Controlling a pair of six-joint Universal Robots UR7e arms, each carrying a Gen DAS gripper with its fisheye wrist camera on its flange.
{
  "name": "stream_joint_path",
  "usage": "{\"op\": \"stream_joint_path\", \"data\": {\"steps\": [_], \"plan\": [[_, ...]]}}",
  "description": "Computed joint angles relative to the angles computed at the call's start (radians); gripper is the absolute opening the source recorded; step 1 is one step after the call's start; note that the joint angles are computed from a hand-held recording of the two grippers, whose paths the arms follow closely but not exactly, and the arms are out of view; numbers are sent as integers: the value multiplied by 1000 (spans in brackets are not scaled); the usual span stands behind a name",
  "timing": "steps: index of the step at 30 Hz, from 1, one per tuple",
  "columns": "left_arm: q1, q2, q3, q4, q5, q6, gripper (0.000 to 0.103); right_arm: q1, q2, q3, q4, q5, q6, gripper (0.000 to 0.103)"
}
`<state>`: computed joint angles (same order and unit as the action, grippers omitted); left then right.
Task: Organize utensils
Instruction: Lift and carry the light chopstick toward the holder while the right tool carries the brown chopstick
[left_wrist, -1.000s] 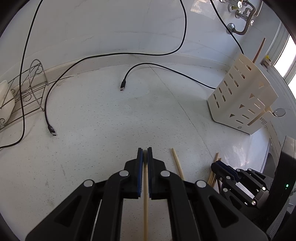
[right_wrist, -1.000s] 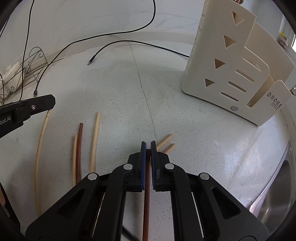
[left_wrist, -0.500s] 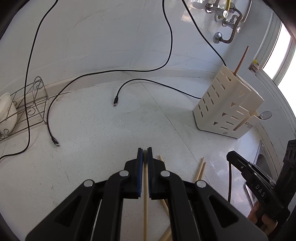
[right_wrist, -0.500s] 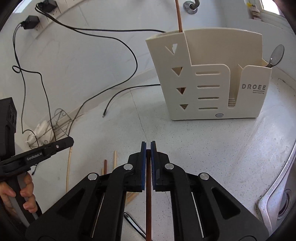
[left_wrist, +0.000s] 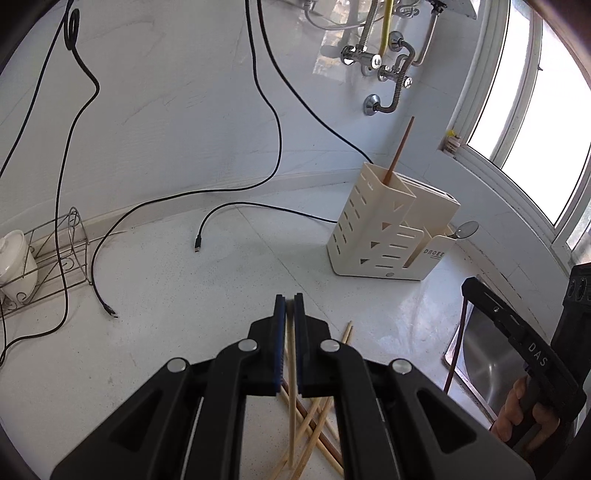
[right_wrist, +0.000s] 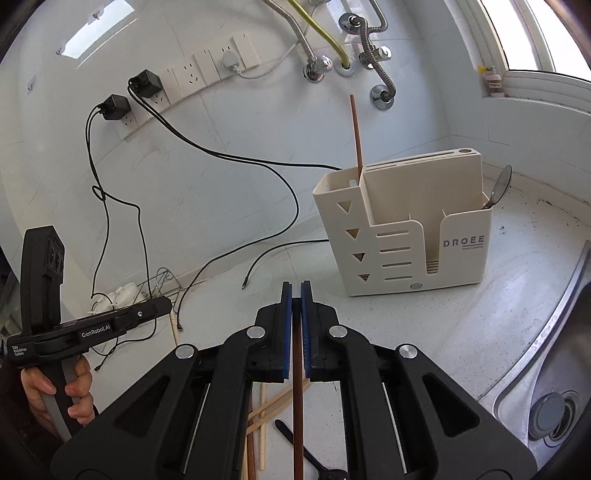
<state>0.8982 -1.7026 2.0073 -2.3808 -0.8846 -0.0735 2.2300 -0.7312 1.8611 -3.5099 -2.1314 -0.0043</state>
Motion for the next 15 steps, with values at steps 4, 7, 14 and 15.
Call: {"op": "stream_joint_path", "data": {"steps": [4, 7, 14, 15], "plan": [[-39, -44, 17, 15, -3, -2, 4, 24, -31, 37, -47, 11, -20, 4], [-61, -65, 24, 18, -7, 5, 4, 38, -49, 50, -72, 27, -26, 4], [-87, -71, 25, -1, -10, 29, 4, 43, -60, 56, -108, 87, -33, 4], [-89, -71, 23, -3, -13, 30, 4, 44, -59, 54, -111, 97, -40, 4]]}}
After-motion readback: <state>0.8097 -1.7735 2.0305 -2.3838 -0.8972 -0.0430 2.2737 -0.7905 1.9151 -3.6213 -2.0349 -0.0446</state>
